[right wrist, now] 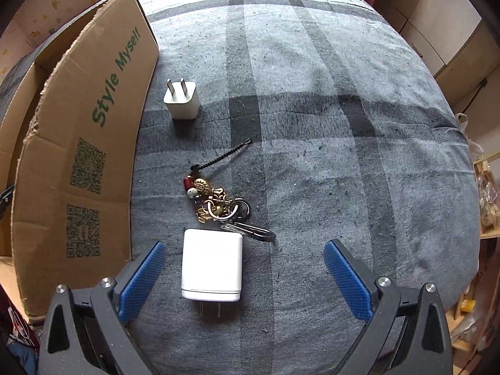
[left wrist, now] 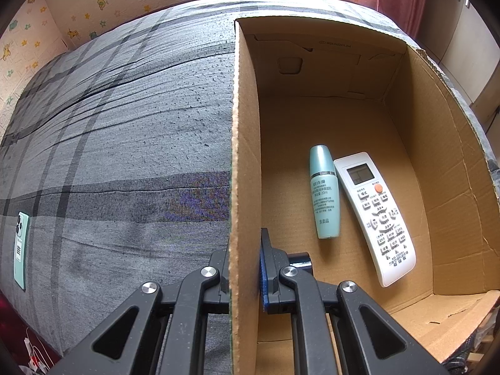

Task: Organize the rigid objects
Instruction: 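Close the right gripper on the white power adapter, then lift the adapter with the right gripper and carry it into the box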

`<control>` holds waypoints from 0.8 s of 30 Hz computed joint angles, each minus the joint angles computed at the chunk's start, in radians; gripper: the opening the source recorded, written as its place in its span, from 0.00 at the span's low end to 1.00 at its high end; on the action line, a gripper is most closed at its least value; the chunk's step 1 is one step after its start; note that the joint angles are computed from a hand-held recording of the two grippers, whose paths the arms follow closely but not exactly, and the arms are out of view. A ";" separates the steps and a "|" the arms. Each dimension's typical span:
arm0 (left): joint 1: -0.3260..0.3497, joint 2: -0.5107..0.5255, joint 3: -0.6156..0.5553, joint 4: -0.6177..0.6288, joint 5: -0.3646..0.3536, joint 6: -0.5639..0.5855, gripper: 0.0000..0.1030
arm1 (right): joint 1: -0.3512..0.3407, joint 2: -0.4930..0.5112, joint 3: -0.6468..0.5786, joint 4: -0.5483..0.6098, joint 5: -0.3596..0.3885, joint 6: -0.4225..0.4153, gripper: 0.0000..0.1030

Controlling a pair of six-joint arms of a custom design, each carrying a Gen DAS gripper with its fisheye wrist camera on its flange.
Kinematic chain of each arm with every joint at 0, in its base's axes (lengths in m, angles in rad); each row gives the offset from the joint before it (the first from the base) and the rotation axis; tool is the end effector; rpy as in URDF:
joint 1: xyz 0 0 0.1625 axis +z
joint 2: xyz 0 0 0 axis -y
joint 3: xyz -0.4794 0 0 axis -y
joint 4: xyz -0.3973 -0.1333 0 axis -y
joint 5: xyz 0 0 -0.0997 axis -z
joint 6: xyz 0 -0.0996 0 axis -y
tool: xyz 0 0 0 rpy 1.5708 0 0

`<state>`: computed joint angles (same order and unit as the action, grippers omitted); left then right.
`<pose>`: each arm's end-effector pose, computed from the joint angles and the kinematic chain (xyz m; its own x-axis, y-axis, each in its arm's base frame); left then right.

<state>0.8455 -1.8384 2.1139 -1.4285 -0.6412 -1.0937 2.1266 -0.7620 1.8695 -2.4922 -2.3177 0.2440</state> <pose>-0.0545 -0.3827 0.4219 -0.6451 -0.3136 -0.6968 0.0724 0.8827 -0.4643 0.3770 -0.4826 0.0478 -0.6658 -0.2776 0.6926 -0.3686 0.9294 0.0182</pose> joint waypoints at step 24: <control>-0.001 -0.001 -0.001 0.004 0.001 0.000 0.11 | 0.001 0.014 0.053 -0.042 0.078 -0.011 0.45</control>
